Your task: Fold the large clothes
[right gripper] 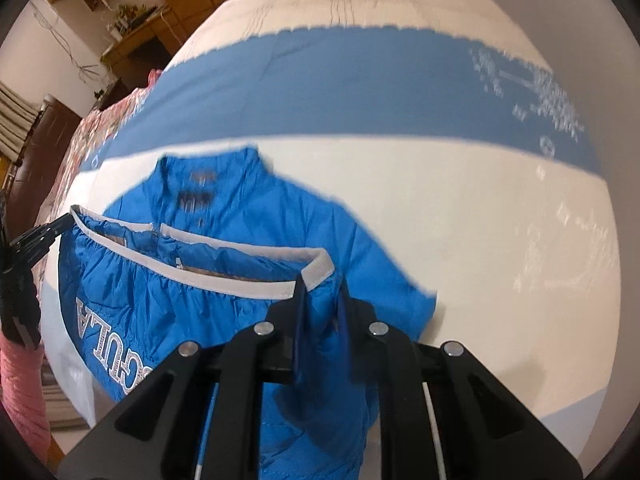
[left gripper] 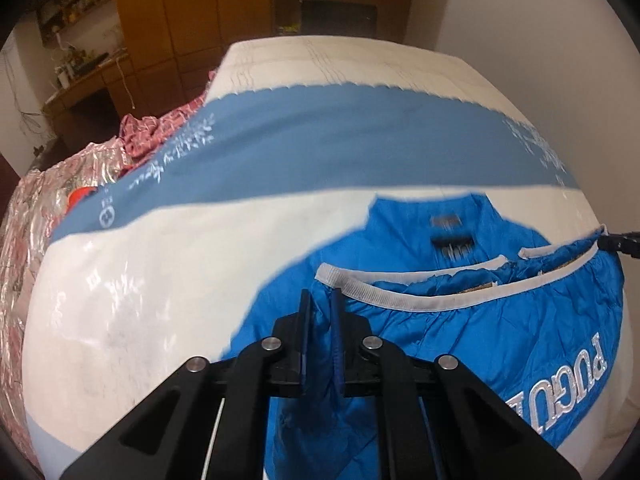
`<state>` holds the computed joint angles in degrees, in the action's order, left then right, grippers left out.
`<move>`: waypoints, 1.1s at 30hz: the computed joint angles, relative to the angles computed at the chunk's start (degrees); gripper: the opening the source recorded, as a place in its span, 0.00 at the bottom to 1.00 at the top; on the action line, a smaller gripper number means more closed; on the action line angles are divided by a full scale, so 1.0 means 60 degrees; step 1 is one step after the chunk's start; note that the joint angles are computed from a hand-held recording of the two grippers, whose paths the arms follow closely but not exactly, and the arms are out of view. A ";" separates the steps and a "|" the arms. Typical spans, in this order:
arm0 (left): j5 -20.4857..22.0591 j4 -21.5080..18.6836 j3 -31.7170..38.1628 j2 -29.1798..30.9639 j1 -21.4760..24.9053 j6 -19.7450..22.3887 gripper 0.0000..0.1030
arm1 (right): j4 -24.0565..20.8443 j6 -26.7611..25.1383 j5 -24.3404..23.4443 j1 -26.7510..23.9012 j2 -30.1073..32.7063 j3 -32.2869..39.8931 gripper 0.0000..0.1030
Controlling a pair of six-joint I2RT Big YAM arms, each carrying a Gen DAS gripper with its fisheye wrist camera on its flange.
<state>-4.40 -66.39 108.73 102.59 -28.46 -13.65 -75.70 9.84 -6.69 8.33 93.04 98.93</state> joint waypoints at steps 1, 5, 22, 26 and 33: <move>-0.0118 -0.0070 0.0369 0.0306 0.0029 -0.0037 0.09 | -0.0002 0.0020 0.0062 -0.0013 0.0220 0.0258 0.12; -0.0291 -0.0215 0.1298 0.1192 0.0115 -0.0148 0.09 | -0.0058 0.0071 0.0262 -0.0060 0.0993 0.1027 0.12; -0.0312 -0.0691 0.2011 0.2531 0.0321 -0.0851 0.26 | -0.0026 0.0727 0.0186 -0.0269 0.2264 0.1153 0.28; -0.0529 -0.0473 0.1582 0.1790 0.0383 -0.1298 0.34 | 0.0168 0.0708 0.0426 -0.0272 0.1401 0.0818 0.31; -0.0949 0.0163 -0.0066 0.0170 -0.0366 -0.0893 0.34 | 0.0344 0.0283 0.0317 0.0513 -0.0145 -0.0519 0.31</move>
<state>-10.09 -65.42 108.33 103.61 -30.66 -19.01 -73.64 11.53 -4.79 11.41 92.17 95.82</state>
